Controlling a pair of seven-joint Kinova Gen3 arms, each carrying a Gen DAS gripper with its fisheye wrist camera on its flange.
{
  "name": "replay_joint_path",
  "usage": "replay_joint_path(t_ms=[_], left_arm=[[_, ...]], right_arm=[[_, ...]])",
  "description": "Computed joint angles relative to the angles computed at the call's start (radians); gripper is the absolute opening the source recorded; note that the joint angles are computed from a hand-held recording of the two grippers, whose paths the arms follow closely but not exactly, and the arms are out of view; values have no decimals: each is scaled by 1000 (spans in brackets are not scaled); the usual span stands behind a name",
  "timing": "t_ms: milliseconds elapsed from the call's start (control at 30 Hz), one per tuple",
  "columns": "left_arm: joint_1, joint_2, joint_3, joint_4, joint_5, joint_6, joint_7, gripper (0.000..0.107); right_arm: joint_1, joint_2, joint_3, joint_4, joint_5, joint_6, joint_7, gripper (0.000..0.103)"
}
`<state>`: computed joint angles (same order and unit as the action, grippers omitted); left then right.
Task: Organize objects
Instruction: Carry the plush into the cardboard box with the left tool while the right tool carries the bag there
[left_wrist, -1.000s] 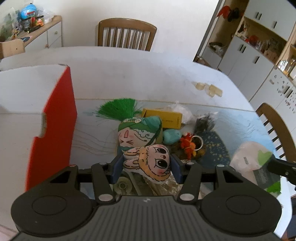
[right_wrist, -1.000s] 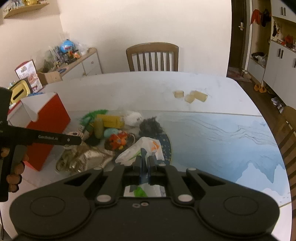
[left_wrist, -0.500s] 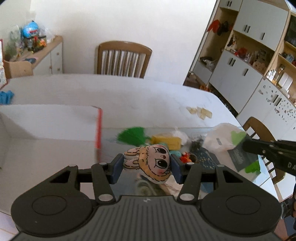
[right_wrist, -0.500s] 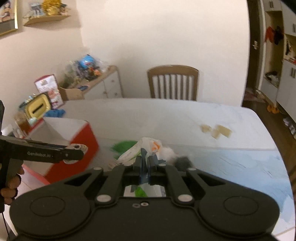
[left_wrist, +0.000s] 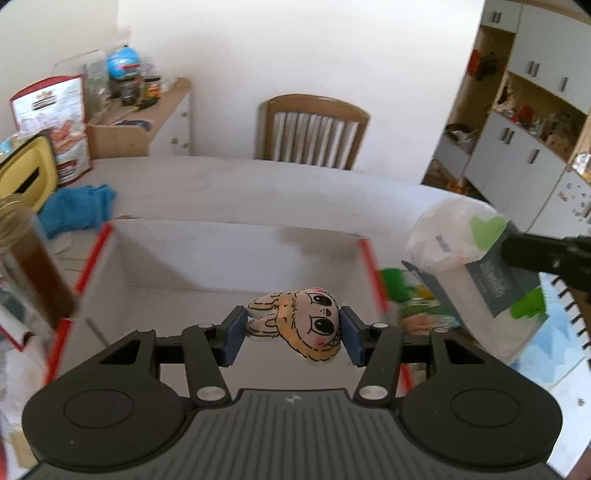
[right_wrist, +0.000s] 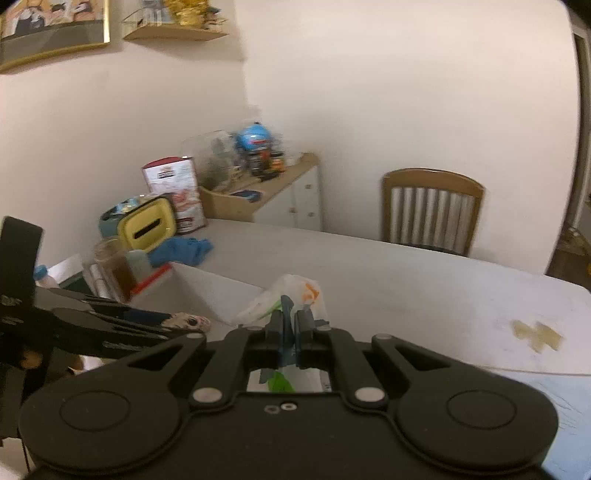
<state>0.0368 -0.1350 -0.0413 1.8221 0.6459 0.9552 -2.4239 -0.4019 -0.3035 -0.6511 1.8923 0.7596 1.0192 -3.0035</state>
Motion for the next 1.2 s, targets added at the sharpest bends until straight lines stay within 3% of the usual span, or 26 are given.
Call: replay_joint_path(t_ms=[200, 467, 800, 1067, 1200], left_arm=[[-43, 82, -2, -37, -53, -31, -9, 54], [-61, 187, 55, -91, -190, -61, 66, 54], [-9, 323, 111, -230, -405, 37, 231, 54], [19, 411, 120, -339, -492, 181, 328, 55], [18, 419, 125, -350, -496, 203, 333, 55]], right_arm=[[-42, 137, -1, -51, 75, -12, -41, 4], [-146, 298, 71, -109, 96, -19, -25, 4], [-254, 422, 192, -159, 23, 0, 59, 4], [-313, 455, 290, -188, -68, -20, 132, 5], [-345, 464, 337, -203, -109, -17, 163, 5]])
